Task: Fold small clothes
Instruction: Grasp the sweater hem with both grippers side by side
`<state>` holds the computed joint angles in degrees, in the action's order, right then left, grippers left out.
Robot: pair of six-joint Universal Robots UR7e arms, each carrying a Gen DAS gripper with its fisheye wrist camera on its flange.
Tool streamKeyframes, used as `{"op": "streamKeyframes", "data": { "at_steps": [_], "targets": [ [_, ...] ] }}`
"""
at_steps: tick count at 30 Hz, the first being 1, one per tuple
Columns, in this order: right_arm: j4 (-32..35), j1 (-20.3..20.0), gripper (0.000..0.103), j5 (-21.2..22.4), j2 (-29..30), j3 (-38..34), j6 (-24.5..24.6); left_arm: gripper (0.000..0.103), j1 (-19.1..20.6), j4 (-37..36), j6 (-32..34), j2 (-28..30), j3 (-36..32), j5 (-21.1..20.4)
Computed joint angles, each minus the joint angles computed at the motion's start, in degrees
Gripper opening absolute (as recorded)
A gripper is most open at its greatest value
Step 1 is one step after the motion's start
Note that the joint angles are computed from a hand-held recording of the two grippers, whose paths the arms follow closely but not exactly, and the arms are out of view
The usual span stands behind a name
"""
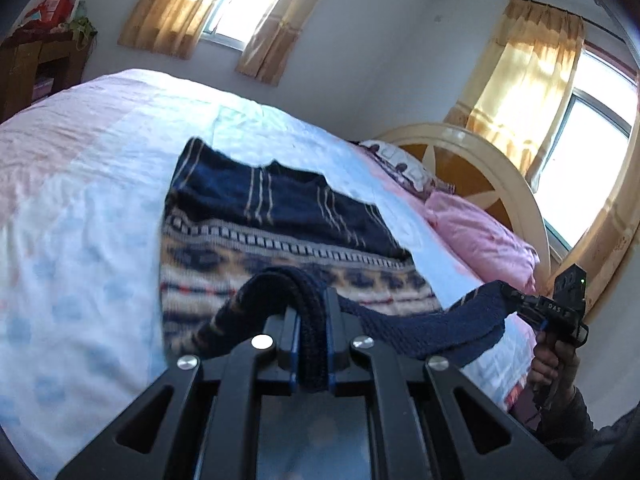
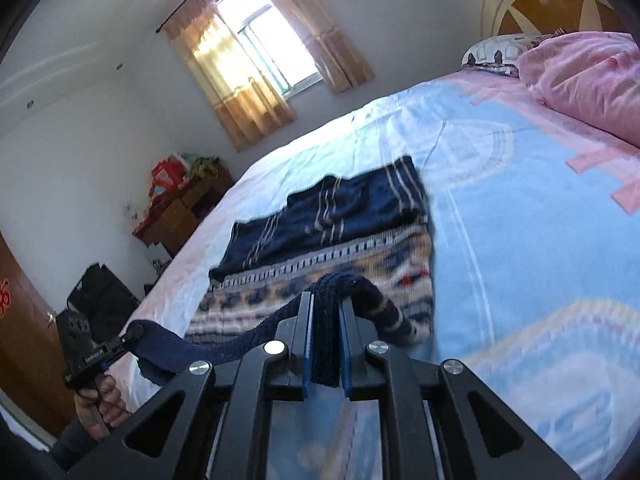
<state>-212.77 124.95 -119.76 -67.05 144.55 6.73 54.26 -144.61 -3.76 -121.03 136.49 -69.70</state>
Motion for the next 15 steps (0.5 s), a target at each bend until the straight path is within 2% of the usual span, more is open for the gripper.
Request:
{"op": "streamKeyframes", "data": {
  "at_steps": [7, 10, 15],
  "targets": [
    [5.8, -3.9, 0.01, 3.0, 1.5, -8.4, -1.9, 0.01, 5.9, -9.9, 5.7, 12.8, -6.2, -2.6],
    [8.2, -4.7, 0.01, 2.5, 3.5, -12.3, -3.3, 0.01, 8.0, -11.1, 6.3, 17.1, -9.0, -3.1],
    [12.0, -5.8, 0.01, 1.8, 6.1, -18.1, -5.0, 0.009, 9.3, -12.7, 8.2, 22.5, -13.5, -2.7]
  ]
}}
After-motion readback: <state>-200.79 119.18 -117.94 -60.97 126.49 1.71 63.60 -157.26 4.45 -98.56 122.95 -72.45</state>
